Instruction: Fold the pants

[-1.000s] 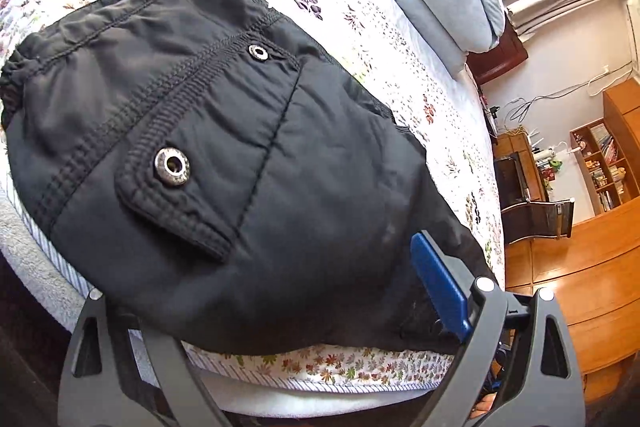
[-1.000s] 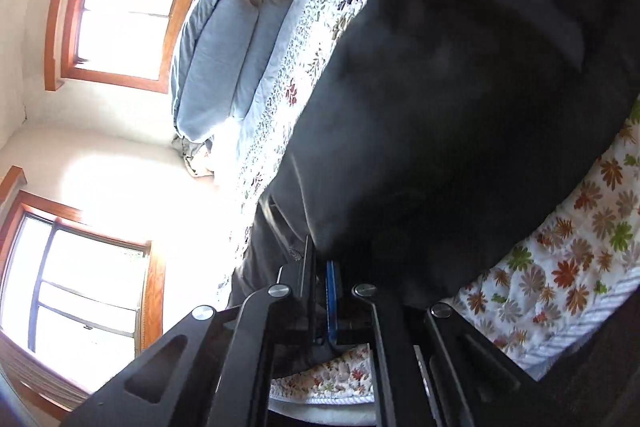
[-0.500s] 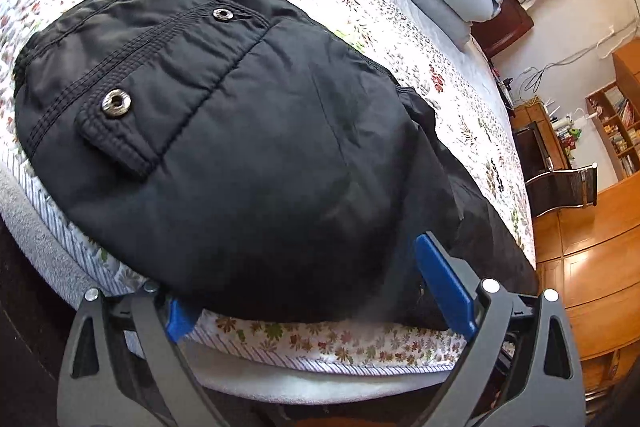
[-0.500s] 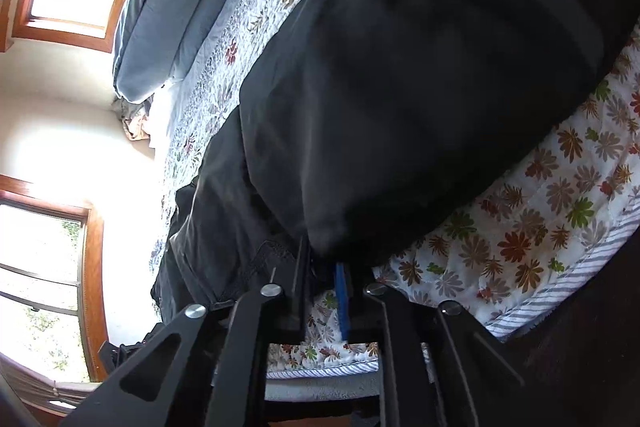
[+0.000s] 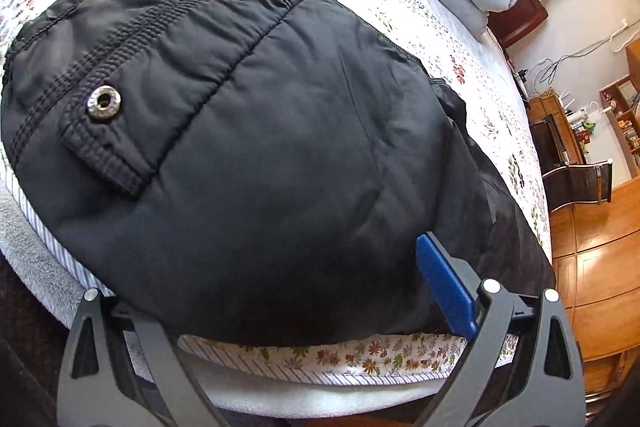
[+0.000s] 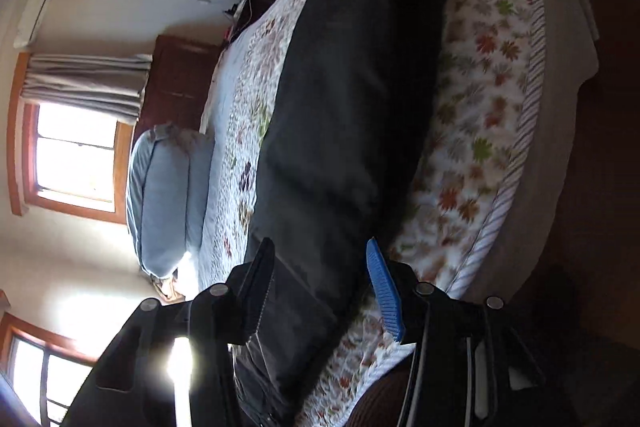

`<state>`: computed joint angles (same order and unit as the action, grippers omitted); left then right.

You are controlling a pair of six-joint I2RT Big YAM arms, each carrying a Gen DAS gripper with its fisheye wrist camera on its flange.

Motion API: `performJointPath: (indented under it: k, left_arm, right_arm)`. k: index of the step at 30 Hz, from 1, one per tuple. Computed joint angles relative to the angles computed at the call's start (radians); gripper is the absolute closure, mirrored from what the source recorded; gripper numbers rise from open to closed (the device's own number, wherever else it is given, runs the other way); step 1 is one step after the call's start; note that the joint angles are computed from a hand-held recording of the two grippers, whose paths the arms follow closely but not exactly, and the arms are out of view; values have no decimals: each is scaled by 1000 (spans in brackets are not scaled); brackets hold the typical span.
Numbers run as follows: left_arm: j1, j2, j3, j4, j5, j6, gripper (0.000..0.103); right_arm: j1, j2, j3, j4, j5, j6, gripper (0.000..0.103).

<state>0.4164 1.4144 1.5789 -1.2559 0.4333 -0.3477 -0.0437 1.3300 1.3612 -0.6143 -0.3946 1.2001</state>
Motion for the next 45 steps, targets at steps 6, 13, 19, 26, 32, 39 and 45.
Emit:
performJointPath:
  k: [6,13,19,26,32,39,45]
  left_arm:
    - [24,3,11,-22,-7,-11,8]
    - [8,31,44,-52,-48,1,8]
    - [0,42,61,-67,-69,-4,8]
    - [-28,62,79,-60,-94,-26,8]
    - [-16,78,105,-94,-59,-16,8]
    - [-8,51,118,-149,-25,47,8]
    - [5,29,115,-166,-41,79,8]
  right_arm:
    - [-33,16,-48,119,-40,71,54]
    - [-53,22,-87,181,-5,86,59]
    - [-61,66,28,138,8,-116,98]
    - [-63,93,75,30,20,-191,99]
    - [-80,41,-36,118,25,-129,64]
    - [-155,27,-29,114,53,-104,50]
    - [-205,59,-72,238,-57,-16,49]
